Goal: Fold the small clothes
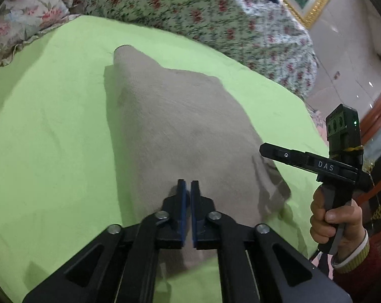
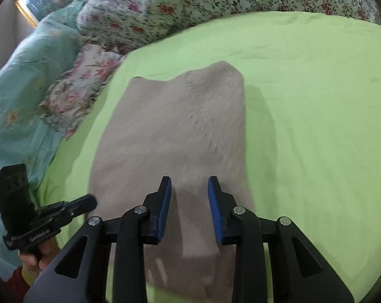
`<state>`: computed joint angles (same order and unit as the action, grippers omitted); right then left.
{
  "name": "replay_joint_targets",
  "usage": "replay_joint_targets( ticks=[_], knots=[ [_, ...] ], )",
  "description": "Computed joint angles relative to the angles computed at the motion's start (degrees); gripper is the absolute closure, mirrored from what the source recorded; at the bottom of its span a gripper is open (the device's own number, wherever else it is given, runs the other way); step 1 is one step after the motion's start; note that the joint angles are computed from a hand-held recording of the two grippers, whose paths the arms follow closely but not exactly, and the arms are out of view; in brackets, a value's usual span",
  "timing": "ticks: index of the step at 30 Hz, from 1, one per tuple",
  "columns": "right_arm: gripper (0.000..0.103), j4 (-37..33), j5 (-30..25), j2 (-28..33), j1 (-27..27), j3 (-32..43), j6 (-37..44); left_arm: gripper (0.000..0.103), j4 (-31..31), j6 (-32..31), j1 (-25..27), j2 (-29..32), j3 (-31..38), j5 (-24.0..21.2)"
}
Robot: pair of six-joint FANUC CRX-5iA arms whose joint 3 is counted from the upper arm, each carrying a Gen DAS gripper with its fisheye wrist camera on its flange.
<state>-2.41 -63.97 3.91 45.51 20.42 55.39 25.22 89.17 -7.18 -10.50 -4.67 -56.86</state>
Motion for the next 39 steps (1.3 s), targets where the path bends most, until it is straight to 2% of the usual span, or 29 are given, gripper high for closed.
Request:
replay_joint_targets(
  ticks=[2,4,6,9,18,20,21,24,28,30,31,34,35,38,39],
  knots=[
    [0.072,1.8,1.3,-3.1,1.8,-3.8,-1.4,0.084,0.1,-1.8,-1.0,-2.0,-1.3,-0.7],
    [0.071,3.6,1.8,-5.4,3.4,-6.7,-2.0,0.076,-4.2,-0.3,-3.0,-2.6,-0.5,-2.0],
    [0.068,7.1,-0.6,-6.4,5.5,-9.0,-3.8,0.076,-7.7,1.4,-4.1,-2.8,-0.4,-3.8],
    [0.068,9.1,-4.9,-5.8,6.5,-10.2,-5.1,0.08,-5.2,1.7,-2.6,-2.9,-2.9,-3.8],
    [0.066,8.9,-4.2,-7.6,6.3,-12.3,-8.5,0.08,-9.7,6.5,-4.5,-2.1,-0.7,-5.1],
    [0.057,9.1,-4.6,-7.6,5.9,-12.6,-9.2,0.079,-10.2,8.2,-4.9,-1.5,0.2,-5.2],
    [0.048,9.0,-5.2,-7.7,5.8,-13.0,-10.3,0.079,-10.0,7.9,-4.7,-0.6,1.0,-5.4],
    [0.048,9.5,-3.0,-10.0,6.1,-15.2,-11.8,0.077,-12.0,8.5,-5.6,-1.5,1.9,-6.0],
    [0.048,15.7,-6.3,-10.7,10.1,-15.4,-11.6,0.066,-15.1,10.4,-6.8,-2.0,3.5,-9.7],
    [0.048,15.8,-6.4,-12.1,10.9,-16.0,-12.7,0.053,-16.3,12.6,-7.2,-2.8,3.5,-11.0],
    [0.048,15.8,-6.6,-12.9,11.3,-16.4,-13.7,0.043,-17.3,13.8,-7.5,-3.3,3.6,-11.6],
    [0.048,15.8,-6.9,-15.0,12.5,-17.7,-15.9,0.037,-18.8,16.1,-8.0,-5.3,2.8,-12.2],
    [0.048,16.2,-7.1,-15.3,13.5,-17.9,-17.0,0.032,-19.6,16.8,-8.3,-5.6,3.0,-12.8],
    [0.047,16.1,-8.1,-15.9,15.1,-18.1,-17.9,0.019,-24.0,19.4,-10.6,-6.1,4.7,-15.0],
    [0.045,16.3,-8.7,-16.2,15.9,-18.2,-18.1,0.019,-26.0,20.2,-11.8,-6.0,5.7,-16.0]
  ],
)
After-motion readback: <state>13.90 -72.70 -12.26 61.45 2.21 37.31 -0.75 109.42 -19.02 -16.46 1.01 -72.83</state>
